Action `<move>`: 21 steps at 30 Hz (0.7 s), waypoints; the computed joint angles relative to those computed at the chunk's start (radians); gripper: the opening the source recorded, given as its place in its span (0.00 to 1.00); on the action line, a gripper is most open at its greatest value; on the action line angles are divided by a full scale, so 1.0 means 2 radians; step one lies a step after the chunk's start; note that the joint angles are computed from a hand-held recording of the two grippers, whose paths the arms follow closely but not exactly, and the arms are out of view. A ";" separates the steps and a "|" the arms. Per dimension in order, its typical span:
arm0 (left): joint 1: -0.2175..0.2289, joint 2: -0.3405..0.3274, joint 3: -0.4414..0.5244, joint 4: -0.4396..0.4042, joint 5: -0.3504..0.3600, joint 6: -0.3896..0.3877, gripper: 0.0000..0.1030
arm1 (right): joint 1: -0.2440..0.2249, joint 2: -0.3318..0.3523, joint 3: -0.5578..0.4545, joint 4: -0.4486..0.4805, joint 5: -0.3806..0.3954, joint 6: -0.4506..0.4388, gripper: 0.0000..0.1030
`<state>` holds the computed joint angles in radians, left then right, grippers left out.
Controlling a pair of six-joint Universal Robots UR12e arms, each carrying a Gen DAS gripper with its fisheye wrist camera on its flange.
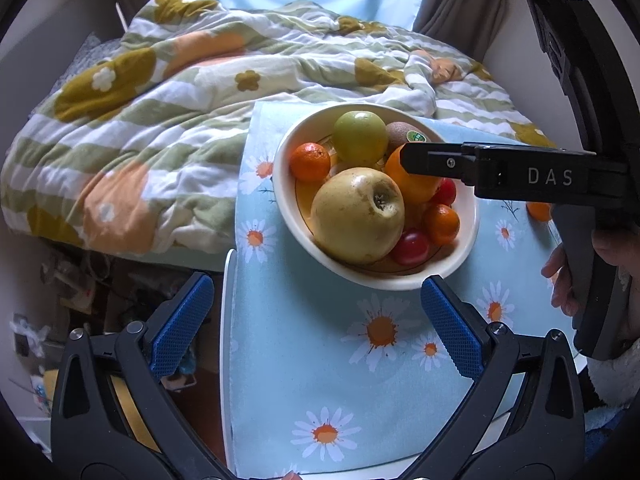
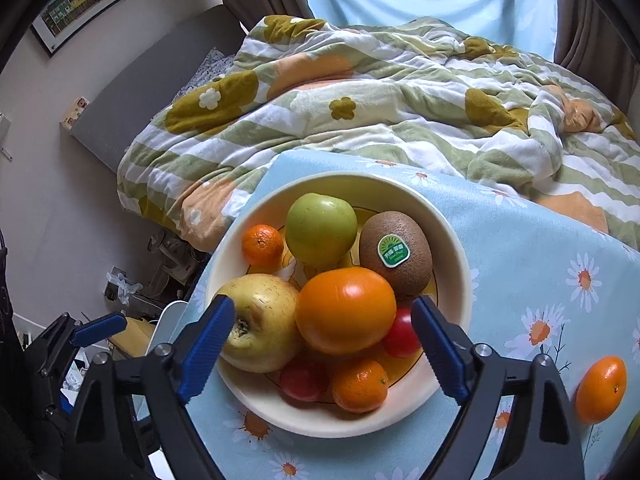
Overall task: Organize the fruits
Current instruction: 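Lower the large orange into the duck bowl and open the right tool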
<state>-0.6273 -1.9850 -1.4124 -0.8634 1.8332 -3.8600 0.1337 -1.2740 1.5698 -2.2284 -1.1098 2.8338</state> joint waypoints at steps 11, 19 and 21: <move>-0.007 0.002 0.009 -0.009 0.013 0.014 1.00 | -0.007 -0.018 0.021 -0.040 0.005 0.014 1.00; -0.006 0.010 0.012 -0.003 0.014 0.041 1.00 | -0.014 -0.040 0.030 -0.053 -0.007 0.035 1.00; -0.005 0.010 0.014 0.001 0.011 0.054 1.00 | -0.014 -0.046 0.032 -0.055 -0.016 0.043 1.00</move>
<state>-0.6366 -1.9649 -1.3846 -0.8608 1.8547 -3.7526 0.1051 -1.3670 1.6342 -2.3389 -1.1420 2.9191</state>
